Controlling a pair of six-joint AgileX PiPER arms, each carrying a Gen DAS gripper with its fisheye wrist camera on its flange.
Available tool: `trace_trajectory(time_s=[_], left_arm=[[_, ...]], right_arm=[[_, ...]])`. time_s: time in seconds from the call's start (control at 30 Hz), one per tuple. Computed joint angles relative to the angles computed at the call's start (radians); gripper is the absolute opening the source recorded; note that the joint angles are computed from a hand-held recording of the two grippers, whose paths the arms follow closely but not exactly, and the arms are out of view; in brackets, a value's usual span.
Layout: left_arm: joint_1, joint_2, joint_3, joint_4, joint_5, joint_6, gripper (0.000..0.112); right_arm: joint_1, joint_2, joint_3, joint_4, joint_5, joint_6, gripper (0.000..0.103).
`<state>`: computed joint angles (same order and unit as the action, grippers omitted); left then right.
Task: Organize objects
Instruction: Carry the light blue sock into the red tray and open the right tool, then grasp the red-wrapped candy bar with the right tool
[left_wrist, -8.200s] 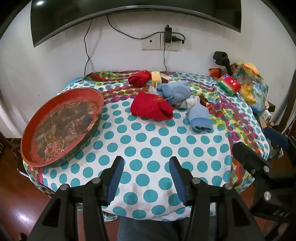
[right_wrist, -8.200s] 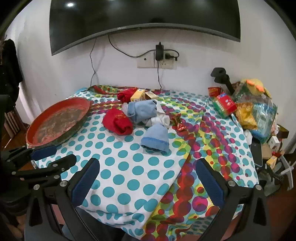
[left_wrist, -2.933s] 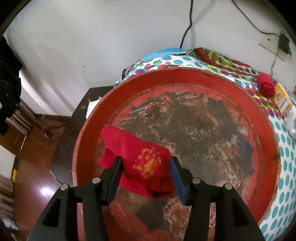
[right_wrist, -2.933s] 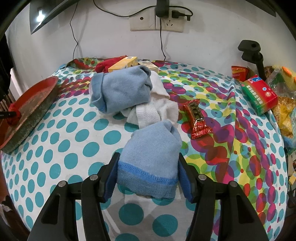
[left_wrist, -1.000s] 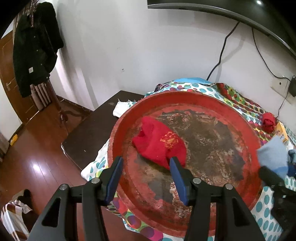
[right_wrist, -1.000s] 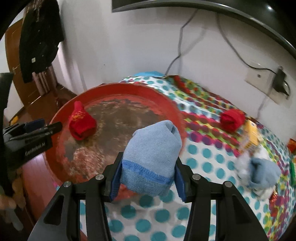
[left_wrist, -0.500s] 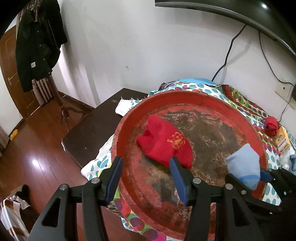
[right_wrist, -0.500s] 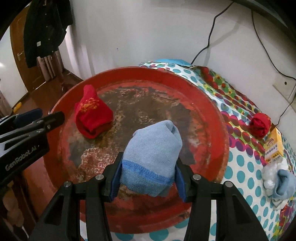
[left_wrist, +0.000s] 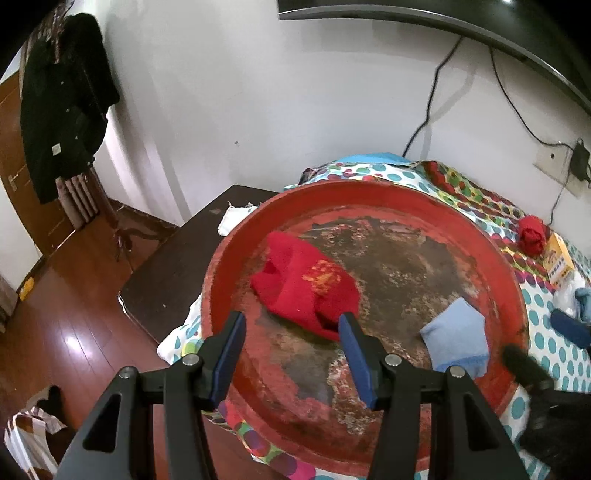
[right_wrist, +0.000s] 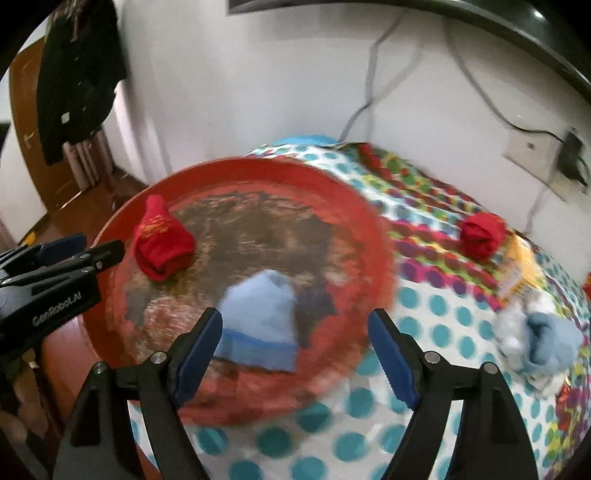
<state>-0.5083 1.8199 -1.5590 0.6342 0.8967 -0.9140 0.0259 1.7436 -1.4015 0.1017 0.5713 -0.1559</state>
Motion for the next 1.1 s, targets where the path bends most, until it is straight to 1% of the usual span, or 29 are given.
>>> trace_trajectory(time_s=[0.13,0.27,0.4,0.5,0.57,0.63,0.73,0.77,0.8,0.83,0.93,0.97,1.03,1.1], left_arm=[[-0.031,0.015,-0.011,0.013,0.005,0.004,0.054],[-0.069,0.020,-0.008,0.042,-0.004,0.004,0.054],[-0.101,0.033,-0.016,0.058,-0.007,0.018,0.054],[-0.132,0.042,-0.025,0.090,-0.003,0.029,0.054],[-0.159,0.045,-0.027,0.121,-0.001,0.037,0.054],[-0.183,0.052,-0.034,0.142,0.001,0.055,0.054],[-0.237,0.057,-0.046,0.181,0.011,0.099,0.054],[-0.252,0.060,-0.054,0.192,0.011,0.111,0.054],[-0.268,0.061,-0.061,0.198,0.009,0.127,0.054],[-0.279,0.067,-0.076,0.192,0.007,0.148,0.054],[-0.293,0.088,-0.145,0.068,-0.029,0.292,0.054],[-0.294,0.108,-0.184,0.017,-0.034,0.346,0.054],[-0.300,0.172,-0.300,-0.085,-0.014,0.460,0.054],[-0.304,0.231,-0.403,-0.157,0.008,0.540,0.054]], right_arm=[[-0.107,-0.061,0.078,0.040,-0.025,-0.059,0.079],[-0.278,-0.103,0.135,0.128,-0.040,-0.181,0.079],[-0.449,-0.106,0.146,0.211,-0.032,-0.294,0.079],[-0.568,-0.088,0.136,0.240,-0.034,-0.358,0.079],[-0.642,-0.060,0.112,0.300,-0.024,-0.434,0.079],[-0.685,-0.034,0.088,0.320,-0.025,-0.477,0.078],[-0.743,0.027,0.026,0.351,-0.002,-0.544,0.069],[-0.751,0.053,-0.002,0.338,0.003,-0.547,0.067],[-0.756,0.073,-0.022,0.333,0.008,-0.550,0.066],[-0.758,0.096,-0.045,0.327,0.013,-0.553,0.066],[-0.755,0.157,-0.110,0.319,0.038,-0.557,0.062],[-0.753,0.179,-0.134,0.318,0.047,-0.558,0.060],[-0.743,0.206,-0.159,0.291,0.050,-0.542,0.057],[-0.743,0.240,-0.195,0.290,0.075,-0.541,0.047]])
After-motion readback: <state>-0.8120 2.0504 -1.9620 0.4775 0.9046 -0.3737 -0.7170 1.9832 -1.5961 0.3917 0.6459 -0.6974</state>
